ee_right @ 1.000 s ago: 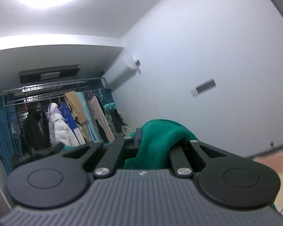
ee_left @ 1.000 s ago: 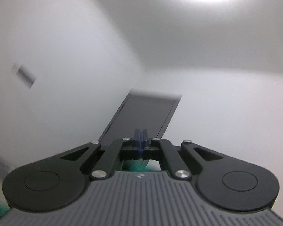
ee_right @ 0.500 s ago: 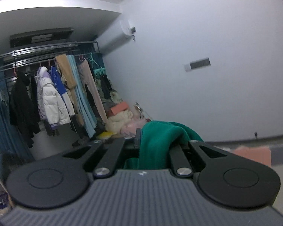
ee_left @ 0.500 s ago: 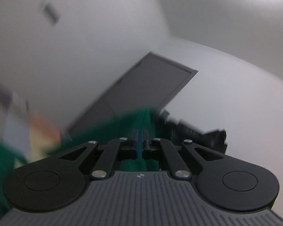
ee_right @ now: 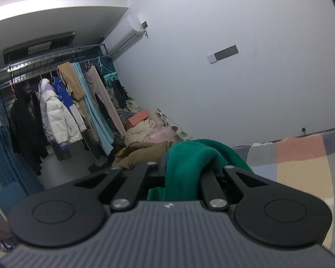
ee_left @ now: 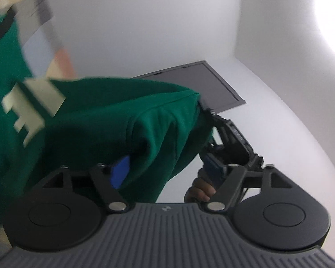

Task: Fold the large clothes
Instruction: 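Raise the sweatshirt high with both grippers to hang it open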

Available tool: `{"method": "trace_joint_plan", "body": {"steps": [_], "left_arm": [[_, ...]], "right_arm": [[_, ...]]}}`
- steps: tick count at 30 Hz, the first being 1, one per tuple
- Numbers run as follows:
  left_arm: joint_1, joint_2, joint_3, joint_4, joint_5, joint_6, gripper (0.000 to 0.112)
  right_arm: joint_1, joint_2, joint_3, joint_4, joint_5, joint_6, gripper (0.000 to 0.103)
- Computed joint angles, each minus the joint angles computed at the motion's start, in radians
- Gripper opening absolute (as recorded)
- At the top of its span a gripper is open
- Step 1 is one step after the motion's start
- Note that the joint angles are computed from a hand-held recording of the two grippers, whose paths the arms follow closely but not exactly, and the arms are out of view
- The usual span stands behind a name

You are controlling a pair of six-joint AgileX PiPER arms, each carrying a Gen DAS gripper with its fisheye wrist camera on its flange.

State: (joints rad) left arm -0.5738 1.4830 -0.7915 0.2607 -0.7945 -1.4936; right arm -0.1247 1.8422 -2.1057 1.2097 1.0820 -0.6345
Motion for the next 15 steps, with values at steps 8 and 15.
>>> {"method": "trace_joint_plan", "body": {"steps": [8, 15], "left_arm": [[0.027, 0.250, -0.027, -0.060, -0.244, -0.219, 0.084], [0.025, 0.508, -0.192, -0.078, -0.419, -0.407, 0.084]], "right_arm": [[-0.053, -0.091, 0.229, 0.128, -0.015, -0.129, 0.009], [-0.117, -0.146, 0.345, 0.199, 0.034, -0.228, 0.009]]}}
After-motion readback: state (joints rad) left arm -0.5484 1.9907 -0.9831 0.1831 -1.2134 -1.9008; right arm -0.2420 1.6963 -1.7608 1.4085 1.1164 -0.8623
